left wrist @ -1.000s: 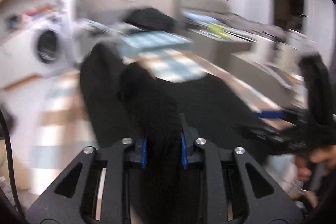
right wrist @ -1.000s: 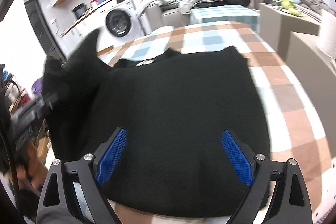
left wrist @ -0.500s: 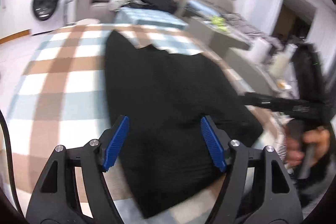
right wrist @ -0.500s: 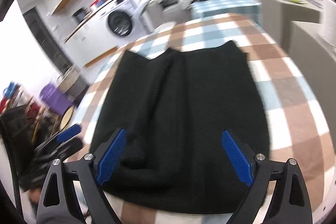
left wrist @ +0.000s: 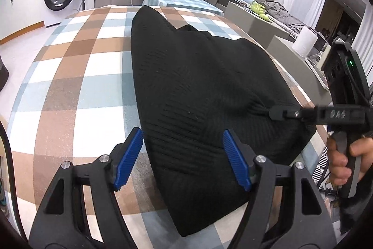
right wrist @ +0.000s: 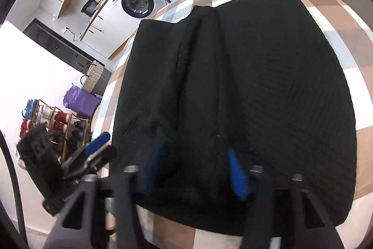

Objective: Fold small clothes
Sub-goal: 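Grasp the other sweater side with the right gripper and fold it over the body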

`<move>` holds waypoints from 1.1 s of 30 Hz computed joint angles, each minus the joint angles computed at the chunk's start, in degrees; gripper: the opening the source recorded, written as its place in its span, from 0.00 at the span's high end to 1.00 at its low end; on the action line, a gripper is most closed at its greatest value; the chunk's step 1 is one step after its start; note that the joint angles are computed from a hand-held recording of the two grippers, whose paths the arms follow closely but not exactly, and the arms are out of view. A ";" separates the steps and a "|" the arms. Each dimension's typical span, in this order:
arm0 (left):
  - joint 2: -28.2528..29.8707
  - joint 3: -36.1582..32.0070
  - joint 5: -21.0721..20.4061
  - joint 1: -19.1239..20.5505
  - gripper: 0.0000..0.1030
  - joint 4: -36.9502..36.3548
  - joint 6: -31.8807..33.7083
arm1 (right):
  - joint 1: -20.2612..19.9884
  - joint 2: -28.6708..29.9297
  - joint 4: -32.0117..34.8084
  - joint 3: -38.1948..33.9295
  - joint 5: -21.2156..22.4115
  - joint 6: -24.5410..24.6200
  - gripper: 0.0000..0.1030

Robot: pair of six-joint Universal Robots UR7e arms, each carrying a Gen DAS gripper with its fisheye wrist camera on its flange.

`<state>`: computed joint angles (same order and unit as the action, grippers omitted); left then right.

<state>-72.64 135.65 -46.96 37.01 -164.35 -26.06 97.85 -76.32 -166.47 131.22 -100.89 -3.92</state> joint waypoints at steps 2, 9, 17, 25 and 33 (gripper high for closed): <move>0.30 -0.89 0.13 0.26 0.33 -0.15 0.14 | 0.73 -1.06 -3.85 1.67 1.77 -1.68 0.95; 1.67 -3.29 -1.39 1.54 0.33 2.11 0.01 | 1.01 -4.74 -10.37 7.33 -3.62 -0.44 0.96; 2.66 -2.81 -4.60 -1.41 0.33 0.47 3.75 | 3.13 -5.45 -15.15 7.70 -4.77 0.70 0.71; 6.78 -3.72 -9.38 -3.04 0.31 4.13 7.51 | 1.71 1.37 -5.54 0.65 1.46 1.25 0.60; 4.81 -2.07 -10.47 -4.50 0.30 1.97 9.82 | 4.61 1.17 -11.65 0.84 3.78 -4.28 0.92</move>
